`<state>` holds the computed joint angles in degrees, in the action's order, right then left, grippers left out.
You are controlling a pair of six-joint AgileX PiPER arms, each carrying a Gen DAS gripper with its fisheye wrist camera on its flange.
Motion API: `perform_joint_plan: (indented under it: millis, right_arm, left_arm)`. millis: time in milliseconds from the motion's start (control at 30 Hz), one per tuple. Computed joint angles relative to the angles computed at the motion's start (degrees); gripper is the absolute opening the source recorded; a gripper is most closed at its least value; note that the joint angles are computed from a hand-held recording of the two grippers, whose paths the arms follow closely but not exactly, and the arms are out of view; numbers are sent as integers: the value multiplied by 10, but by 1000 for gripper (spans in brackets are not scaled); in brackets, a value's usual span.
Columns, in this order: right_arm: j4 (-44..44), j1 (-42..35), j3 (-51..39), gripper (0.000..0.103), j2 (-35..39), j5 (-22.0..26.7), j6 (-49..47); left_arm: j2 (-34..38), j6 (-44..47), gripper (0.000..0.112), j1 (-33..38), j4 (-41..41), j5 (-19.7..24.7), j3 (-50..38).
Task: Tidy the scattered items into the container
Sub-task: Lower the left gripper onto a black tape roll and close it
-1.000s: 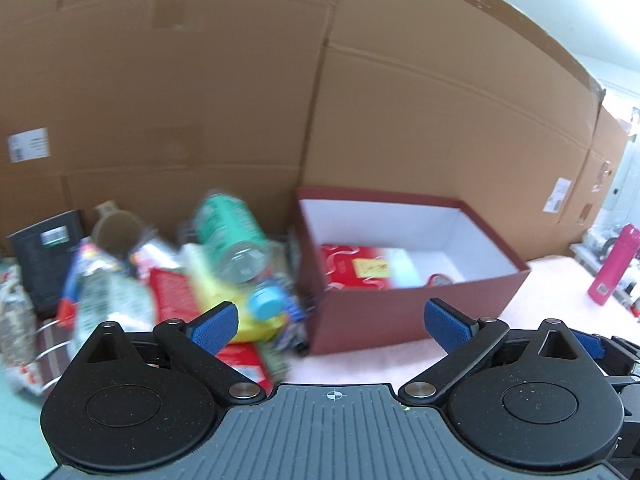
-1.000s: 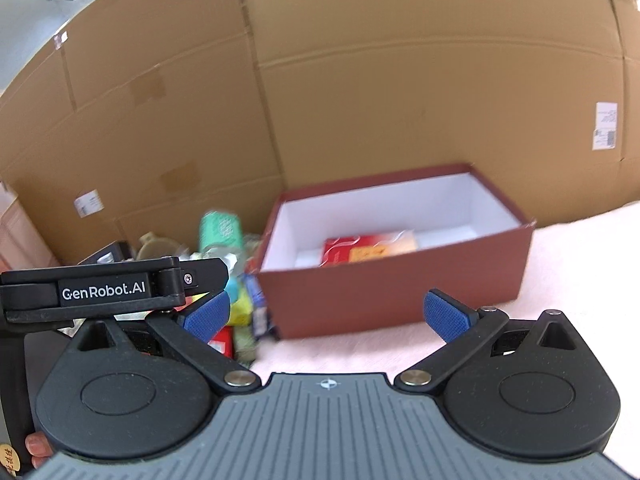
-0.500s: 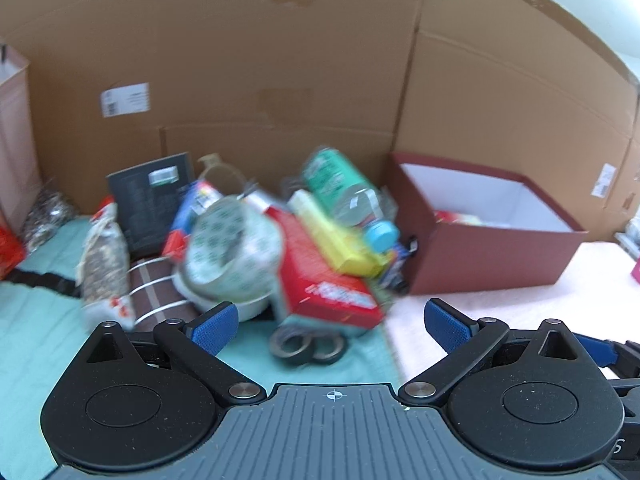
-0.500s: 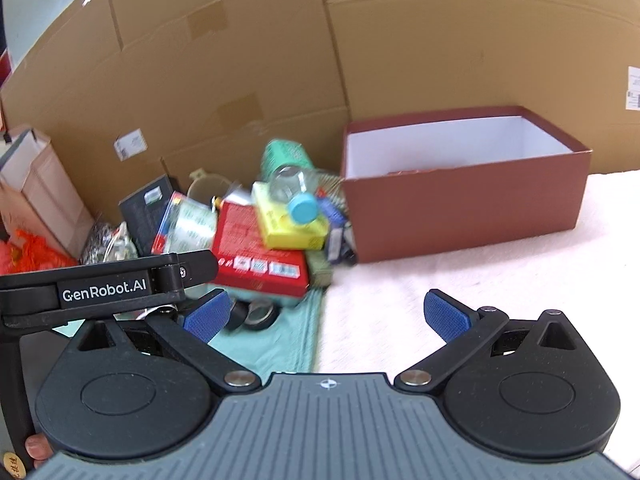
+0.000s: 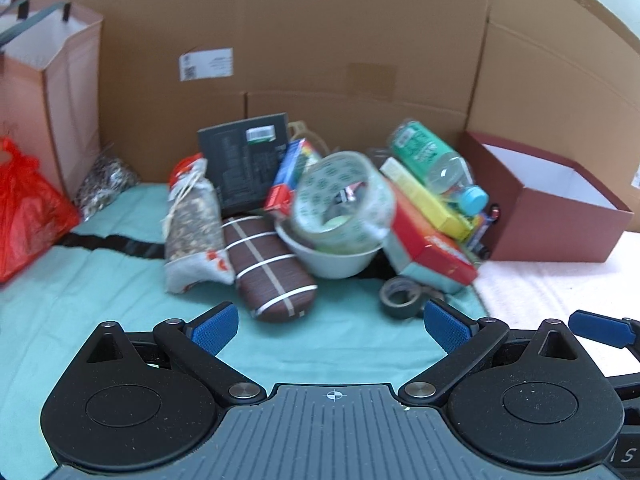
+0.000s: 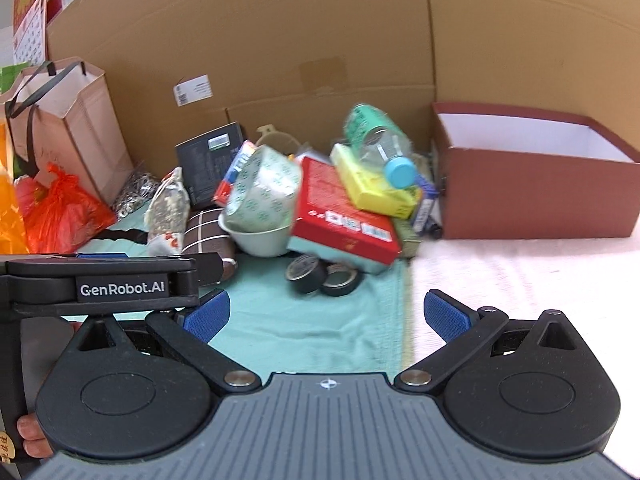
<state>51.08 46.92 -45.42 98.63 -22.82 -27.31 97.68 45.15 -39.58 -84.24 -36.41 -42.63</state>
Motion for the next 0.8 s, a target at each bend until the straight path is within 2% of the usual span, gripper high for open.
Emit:
perform_joint_plan:
  millis: [100, 167, 267, 333, 400, 467, 600, 700, 800]
  right_arm:
    - [-61, 5, 0, 103, 12, -9, 54]
    - [-66, 8, -7, 103, 22, -12, 56]
    - [-62, 6, -24, 103, 36, 6, 58]
    - [-111, -2, -29, 103, 44, 21, 106]
    - [-139, -3, -32, 103, 53, 17, 126]
    - [-124, 3, -37, 103, 64, 4, 100]
    - [-28, 9, -61, 100, 88, -7, -10]
    - [-30, -4, -70, 93, 101, -4, -14]
    - [-56, -23, -77, 90, 113, 7, 10]
  left_arm:
    - [-8, -43, 103, 15, 41, 12, 23]
    - [-7, -49, 103, 23, 50, 17, 27]
    - [-4, -52, 103, 30, 61, 19, 31]
    - [-3, -60, 103, 39, 73, 28, 36]
    - [-1, -65, 103, 47, 82, 35, 39]
    - [0, -74, 103, 56, 100, 43, 43]
    - [10, -97, 99, 73, 147, 65, 37]
    - [25, -112, 96, 85, 185, 91, 21]
    - [43, -118, 90, 94, 213, 122, -3]
